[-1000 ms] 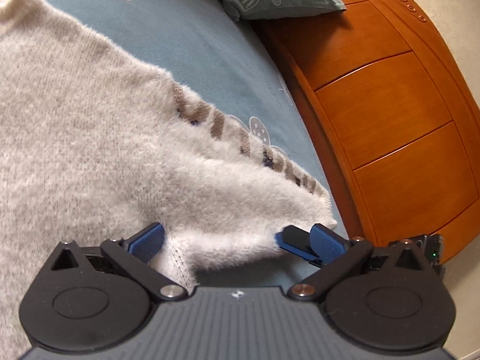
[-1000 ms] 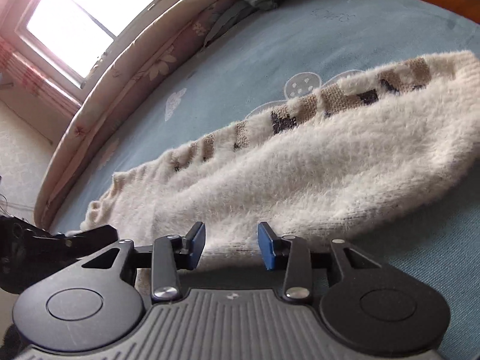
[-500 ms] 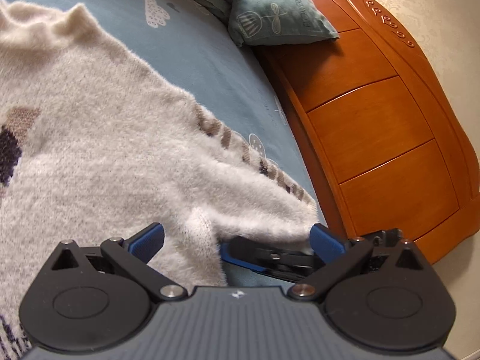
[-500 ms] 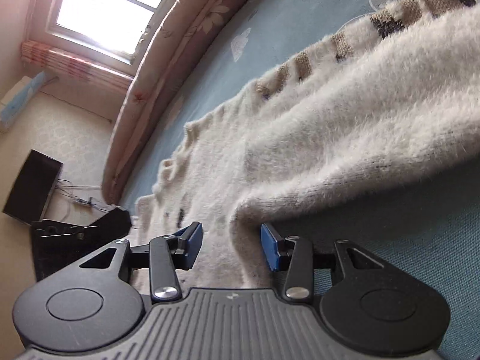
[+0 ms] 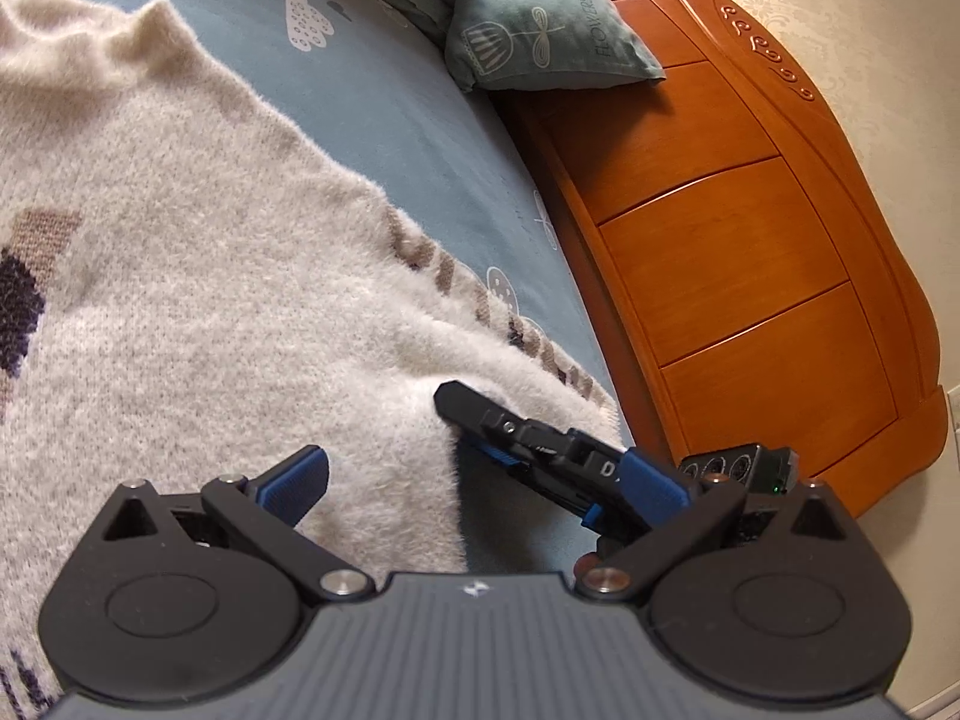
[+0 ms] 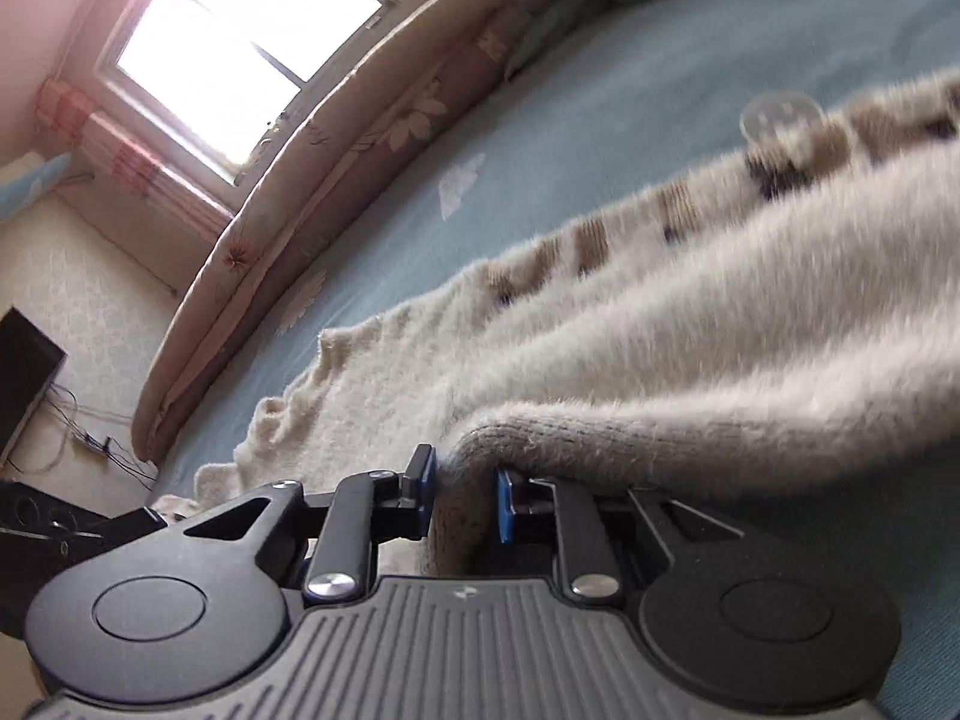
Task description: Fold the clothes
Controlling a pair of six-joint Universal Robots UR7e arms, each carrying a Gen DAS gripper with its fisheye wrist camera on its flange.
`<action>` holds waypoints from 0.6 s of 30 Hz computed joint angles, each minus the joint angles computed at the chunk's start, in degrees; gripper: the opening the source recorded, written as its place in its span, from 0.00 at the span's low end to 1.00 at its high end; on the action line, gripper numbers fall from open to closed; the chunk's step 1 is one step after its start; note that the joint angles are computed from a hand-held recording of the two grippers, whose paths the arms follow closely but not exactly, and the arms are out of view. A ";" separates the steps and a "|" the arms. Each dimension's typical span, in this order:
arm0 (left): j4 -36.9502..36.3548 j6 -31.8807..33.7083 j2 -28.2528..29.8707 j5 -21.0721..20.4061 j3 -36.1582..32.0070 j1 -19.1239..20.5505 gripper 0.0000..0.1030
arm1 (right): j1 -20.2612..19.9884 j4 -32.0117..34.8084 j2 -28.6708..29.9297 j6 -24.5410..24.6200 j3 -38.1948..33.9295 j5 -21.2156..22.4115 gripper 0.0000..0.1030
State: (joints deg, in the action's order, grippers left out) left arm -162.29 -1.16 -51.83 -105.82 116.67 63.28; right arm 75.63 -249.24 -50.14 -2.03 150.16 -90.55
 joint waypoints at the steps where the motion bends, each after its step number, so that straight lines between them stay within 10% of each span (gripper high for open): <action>1: 0.33 -0.06 -0.03 0.43 -0.07 -0.03 0.99 | 1.19 0.98 -0.29 -1.60 -0.59 -2.44 0.23; 4: 1.04 -0.23 -0.23 1.79 -0.17 -0.09 0.99 | 1.71 4.54 -0.99 -3.36 -1.32 -5.57 0.20; 9: 1.23 -0.23 -1.37 4.09 -0.07 -0.10 0.99 | -4.70 13.55 -10.78 0.20 4.10 1.58 0.24; 18: 0.14 0.12 -2.10 5.80 0.25 -0.81 0.99 | -9.94 5.06 -11.93 0.23 8.83 16.45 0.35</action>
State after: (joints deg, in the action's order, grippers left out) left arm -162.15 -1.03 -53.93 -100.02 116.91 62.48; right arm 65.69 -244.17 -62.07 -1.80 158.99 -74.09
